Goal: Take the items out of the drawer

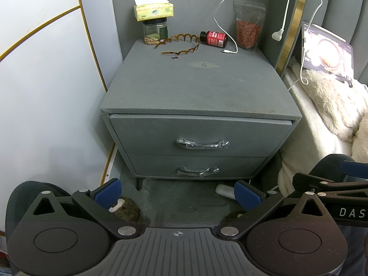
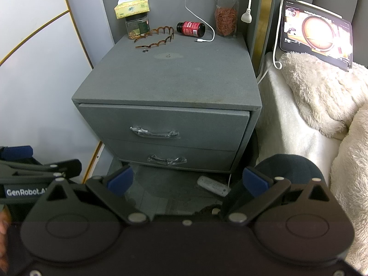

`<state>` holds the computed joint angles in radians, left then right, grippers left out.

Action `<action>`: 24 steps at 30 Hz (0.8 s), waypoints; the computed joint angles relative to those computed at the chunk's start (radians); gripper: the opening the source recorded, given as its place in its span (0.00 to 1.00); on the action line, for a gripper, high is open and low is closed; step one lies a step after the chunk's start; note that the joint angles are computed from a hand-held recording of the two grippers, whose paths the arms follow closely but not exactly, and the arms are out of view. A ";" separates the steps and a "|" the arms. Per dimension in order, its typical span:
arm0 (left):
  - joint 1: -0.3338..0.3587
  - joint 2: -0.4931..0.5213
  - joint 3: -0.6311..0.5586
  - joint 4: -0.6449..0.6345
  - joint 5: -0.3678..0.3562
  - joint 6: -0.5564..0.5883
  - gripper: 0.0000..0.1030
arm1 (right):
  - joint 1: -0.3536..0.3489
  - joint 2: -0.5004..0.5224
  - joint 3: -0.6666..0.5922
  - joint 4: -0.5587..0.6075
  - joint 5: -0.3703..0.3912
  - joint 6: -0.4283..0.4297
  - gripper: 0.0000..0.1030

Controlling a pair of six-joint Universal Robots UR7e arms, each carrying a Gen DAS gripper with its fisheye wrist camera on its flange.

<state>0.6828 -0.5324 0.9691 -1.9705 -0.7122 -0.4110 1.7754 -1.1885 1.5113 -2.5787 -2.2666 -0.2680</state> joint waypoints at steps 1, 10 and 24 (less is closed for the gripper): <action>0.000 0.001 -0.001 0.000 0.000 0.001 1.00 | 0.000 0.000 0.001 -0.001 0.000 -0.001 1.00; -0.004 -0.005 0.005 0.003 0.001 -0.004 1.00 | 0.000 -0.002 0.002 -0.001 0.001 -0.002 1.00; -0.001 0.009 -0.010 0.003 0.003 0.000 1.00 | 0.002 -0.002 0.004 -0.001 0.000 0.002 1.00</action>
